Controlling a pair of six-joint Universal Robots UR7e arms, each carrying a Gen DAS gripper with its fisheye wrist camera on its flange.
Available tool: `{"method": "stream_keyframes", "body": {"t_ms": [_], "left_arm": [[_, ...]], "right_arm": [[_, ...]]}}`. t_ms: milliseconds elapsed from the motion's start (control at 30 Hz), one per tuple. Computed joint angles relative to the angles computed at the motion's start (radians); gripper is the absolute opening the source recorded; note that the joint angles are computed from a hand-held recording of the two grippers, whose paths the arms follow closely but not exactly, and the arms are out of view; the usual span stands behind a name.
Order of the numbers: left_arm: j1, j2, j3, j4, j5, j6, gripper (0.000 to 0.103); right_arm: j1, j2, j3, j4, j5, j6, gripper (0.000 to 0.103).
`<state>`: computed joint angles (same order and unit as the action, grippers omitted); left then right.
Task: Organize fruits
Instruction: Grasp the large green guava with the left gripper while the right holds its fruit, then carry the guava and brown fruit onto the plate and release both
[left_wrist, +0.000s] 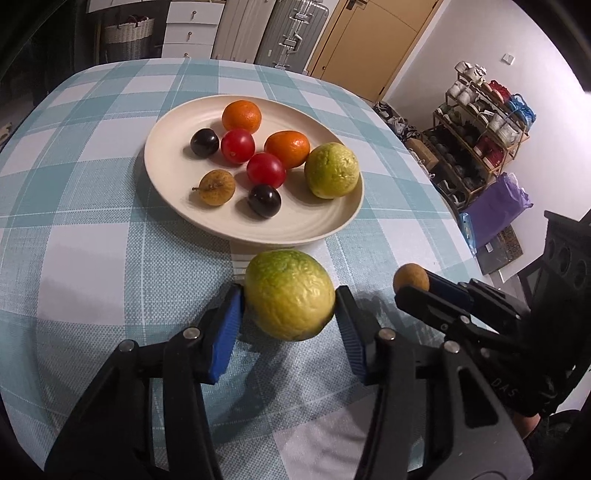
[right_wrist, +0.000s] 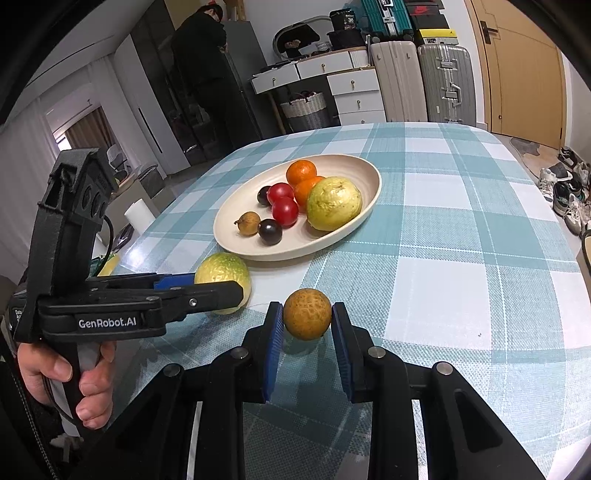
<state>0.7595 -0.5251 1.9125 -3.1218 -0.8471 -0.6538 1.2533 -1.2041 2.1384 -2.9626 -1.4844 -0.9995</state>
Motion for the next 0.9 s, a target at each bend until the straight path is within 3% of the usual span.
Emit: {"method": "stream_keyframes", "body": {"t_ms": [500,900], "left_arm": [[-0.026,-0.081,0.050,-0.079,0.028,0.062,0.047],[0.059,-0.163,-0.010,-0.001,0.046,0.134,0.047]], "right_arm": [[0.041,0.018,-0.081,0.114,0.053,0.066,0.027],[0.133,0.119,-0.238,0.155,0.047,0.134,0.027]]}}
